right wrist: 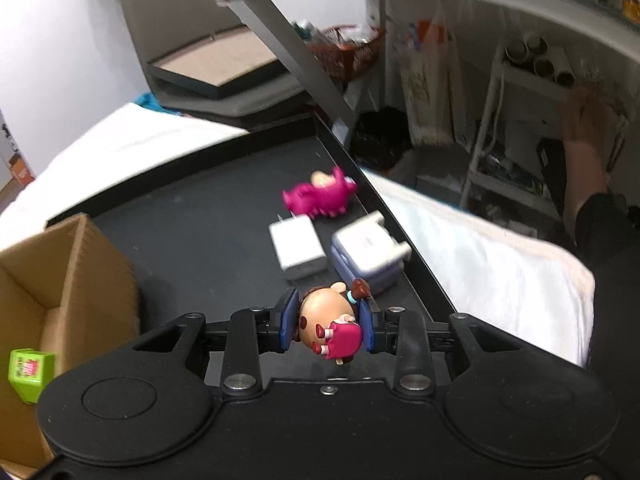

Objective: Organize rigid objects
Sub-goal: 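Close the right gripper on the doll figure and lift it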

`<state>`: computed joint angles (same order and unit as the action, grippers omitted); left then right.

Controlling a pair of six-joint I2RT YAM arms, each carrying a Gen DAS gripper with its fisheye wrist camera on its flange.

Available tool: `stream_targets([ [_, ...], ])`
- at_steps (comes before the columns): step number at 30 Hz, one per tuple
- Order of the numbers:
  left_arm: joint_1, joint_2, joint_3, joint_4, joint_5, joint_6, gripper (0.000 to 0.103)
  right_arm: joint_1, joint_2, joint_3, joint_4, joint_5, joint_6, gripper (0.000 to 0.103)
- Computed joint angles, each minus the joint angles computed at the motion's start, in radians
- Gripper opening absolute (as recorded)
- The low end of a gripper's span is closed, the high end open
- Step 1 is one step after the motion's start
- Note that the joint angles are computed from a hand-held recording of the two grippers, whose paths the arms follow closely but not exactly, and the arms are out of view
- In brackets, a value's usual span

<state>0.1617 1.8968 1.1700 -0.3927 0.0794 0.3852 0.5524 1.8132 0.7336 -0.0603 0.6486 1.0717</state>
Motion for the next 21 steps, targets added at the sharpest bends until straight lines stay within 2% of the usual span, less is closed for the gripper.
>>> stream_targets([
  [7,0.016,0.003,0.01,-0.01,0.024,0.017,0.067,0.036,-0.018,0.037,-0.006,0.043,-0.081,0.031],
  [21,0.057,0.012,0.034,-0.03,0.097,0.091,0.067,0.1,0.0,0.137,-0.006,0.058,-0.187,0.032],
])
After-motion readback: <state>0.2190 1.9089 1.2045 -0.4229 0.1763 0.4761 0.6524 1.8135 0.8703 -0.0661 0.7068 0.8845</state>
